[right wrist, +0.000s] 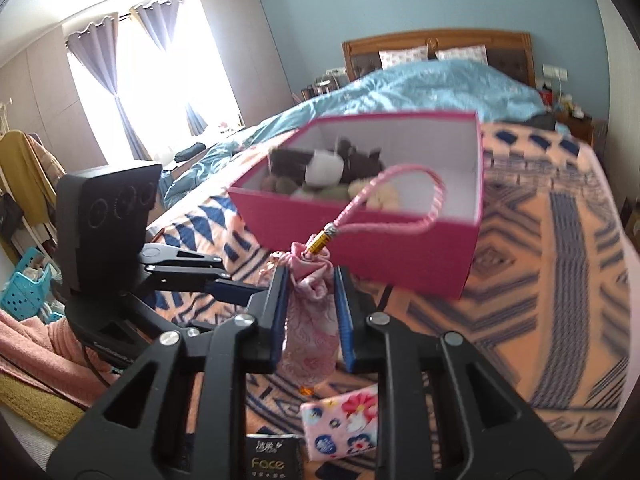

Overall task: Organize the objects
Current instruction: 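Lower the right gripper and grasp the pink drawstring pouch, then carry the pink pouch into the pink box and release it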

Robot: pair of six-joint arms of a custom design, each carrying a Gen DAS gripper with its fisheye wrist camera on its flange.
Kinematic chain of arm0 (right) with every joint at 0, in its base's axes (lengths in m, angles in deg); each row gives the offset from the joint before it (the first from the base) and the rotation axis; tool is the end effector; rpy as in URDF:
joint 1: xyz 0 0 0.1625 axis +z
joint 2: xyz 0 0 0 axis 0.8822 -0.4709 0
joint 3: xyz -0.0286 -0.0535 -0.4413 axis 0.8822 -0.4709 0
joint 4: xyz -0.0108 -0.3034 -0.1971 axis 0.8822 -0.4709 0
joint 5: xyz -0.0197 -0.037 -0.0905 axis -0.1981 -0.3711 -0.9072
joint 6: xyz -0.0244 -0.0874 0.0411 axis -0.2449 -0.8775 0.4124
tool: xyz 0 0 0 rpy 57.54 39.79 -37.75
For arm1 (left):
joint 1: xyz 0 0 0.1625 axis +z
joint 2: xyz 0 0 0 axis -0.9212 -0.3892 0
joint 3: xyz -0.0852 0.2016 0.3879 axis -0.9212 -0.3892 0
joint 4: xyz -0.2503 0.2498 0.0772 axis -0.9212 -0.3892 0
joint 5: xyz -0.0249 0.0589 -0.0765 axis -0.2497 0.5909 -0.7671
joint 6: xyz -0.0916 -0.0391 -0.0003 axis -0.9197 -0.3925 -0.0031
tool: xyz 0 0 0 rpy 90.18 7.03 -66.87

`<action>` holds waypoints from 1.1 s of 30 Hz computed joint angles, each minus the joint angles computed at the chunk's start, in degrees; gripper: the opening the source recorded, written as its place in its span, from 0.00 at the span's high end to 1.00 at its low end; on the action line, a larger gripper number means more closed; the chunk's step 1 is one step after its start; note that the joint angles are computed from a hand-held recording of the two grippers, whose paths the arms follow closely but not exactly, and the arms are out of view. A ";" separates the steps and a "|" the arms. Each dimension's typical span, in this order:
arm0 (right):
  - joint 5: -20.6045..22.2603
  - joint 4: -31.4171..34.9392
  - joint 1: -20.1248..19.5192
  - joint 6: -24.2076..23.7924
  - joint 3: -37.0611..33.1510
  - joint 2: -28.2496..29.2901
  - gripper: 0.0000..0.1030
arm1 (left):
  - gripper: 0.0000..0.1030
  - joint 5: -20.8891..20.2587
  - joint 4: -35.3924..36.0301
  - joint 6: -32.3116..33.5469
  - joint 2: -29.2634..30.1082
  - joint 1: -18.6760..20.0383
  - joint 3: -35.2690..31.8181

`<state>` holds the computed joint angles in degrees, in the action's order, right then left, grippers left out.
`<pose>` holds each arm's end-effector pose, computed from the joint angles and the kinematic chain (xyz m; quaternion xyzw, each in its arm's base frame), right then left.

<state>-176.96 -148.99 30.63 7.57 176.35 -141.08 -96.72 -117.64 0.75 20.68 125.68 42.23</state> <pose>0.1400 -0.4731 0.2351 0.2401 -0.8772 0.3803 0.1678 -0.2442 -0.6324 0.1012 -0.5382 -0.8396 0.0416 0.0601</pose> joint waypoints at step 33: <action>-3.95 16.99 1.02 -4.87 -24.34 3.64 0.77 | 0.62 7.36 6.63 -6.16 16.71 -2.68 -30.56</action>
